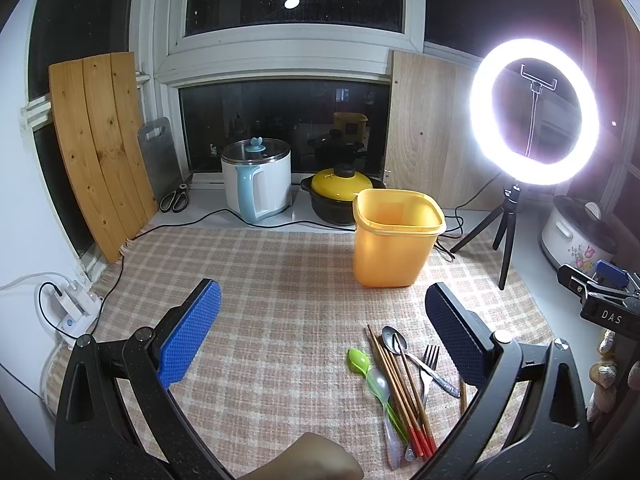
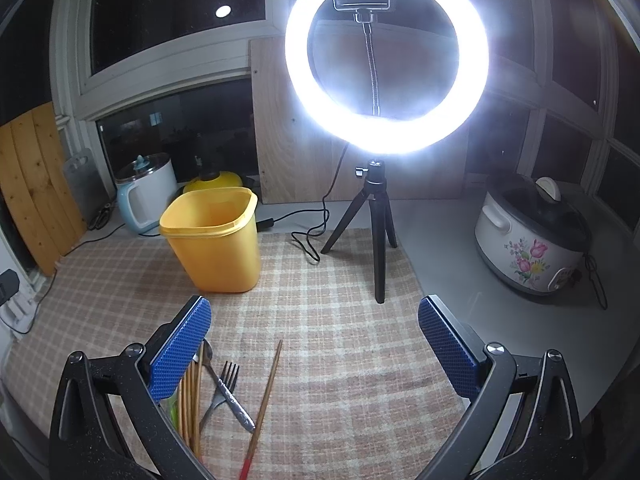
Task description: Organize utensils
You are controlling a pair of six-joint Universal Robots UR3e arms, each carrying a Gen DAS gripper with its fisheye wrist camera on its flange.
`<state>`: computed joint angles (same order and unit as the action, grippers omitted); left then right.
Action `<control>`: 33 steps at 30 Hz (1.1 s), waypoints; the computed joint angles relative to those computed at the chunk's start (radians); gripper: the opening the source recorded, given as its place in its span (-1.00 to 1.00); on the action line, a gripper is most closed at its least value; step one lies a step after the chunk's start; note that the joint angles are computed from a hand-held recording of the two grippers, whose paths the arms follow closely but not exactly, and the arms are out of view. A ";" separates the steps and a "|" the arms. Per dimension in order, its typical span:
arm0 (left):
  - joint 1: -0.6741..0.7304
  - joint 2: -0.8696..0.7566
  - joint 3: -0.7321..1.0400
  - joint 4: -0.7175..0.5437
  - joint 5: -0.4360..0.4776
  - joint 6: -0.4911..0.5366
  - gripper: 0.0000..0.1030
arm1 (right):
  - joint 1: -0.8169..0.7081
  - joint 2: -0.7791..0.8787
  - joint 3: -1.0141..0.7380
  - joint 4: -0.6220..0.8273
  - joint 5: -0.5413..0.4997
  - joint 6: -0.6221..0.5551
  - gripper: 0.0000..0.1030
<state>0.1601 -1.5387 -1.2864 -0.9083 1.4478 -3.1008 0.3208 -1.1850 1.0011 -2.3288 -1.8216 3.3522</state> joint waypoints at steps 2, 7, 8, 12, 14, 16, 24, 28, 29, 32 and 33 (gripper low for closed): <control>0.004 0.002 -0.003 0.001 -0.005 0.000 1.00 | -0.002 0.002 -0.004 0.003 0.001 0.002 0.99; 0.002 -0.001 0.001 -0.001 -0.003 -0.003 1.00 | -0.003 0.002 -0.005 0.008 0.002 0.003 0.99; -0.001 -0.003 0.002 0.000 -0.001 -0.005 1.00 | -0.003 0.002 -0.005 0.008 0.001 0.004 0.99; -0.011 -0.011 0.006 0.003 0.009 -0.012 1.00 | -0.003 0.002 -0.004 0.009 0.002 0.004 0.99; -0.009 -0.009 0.003 0.005 0.007 -0.010 1.00 | -0.004 0.002 -0.004 0.008 0.004 0.003 0.99; -0.008 -0.008 0.002 0.004 0.005 -0.009 1.00 | -0.004 0.003 -0.005 0.011 0.003 0.003 0.99; -0.029 -0.015 -0.027 0.028 0.021 -0.024 1.00 | -0.001 0.014 -0.018 0.027 0.001 0.005 0.99; -0.002 -0.007 -0.031 0.012 -0.009 -0.010 1.00 | 0.000 0.018 -0.022 0.033 0.001 0.006 0.99; -0.003 -0.006 -0.033 0.011 -0.011 -0.011 1.00 | 0.000 0.017 -0.021 0.033 0.001 0.005 0.99; -0.002 -0.007 -0.029 0.005 -0.013 -0.008 1.00 | 0.000 0.018 -0.020 0.036 0.000 0.004 0.99; -0.003 -0.008 -0.030 0.005 -0.011 -0.008 1.00 | -0.001 0.017 -0.020 0.038 0.000 0.004 0.99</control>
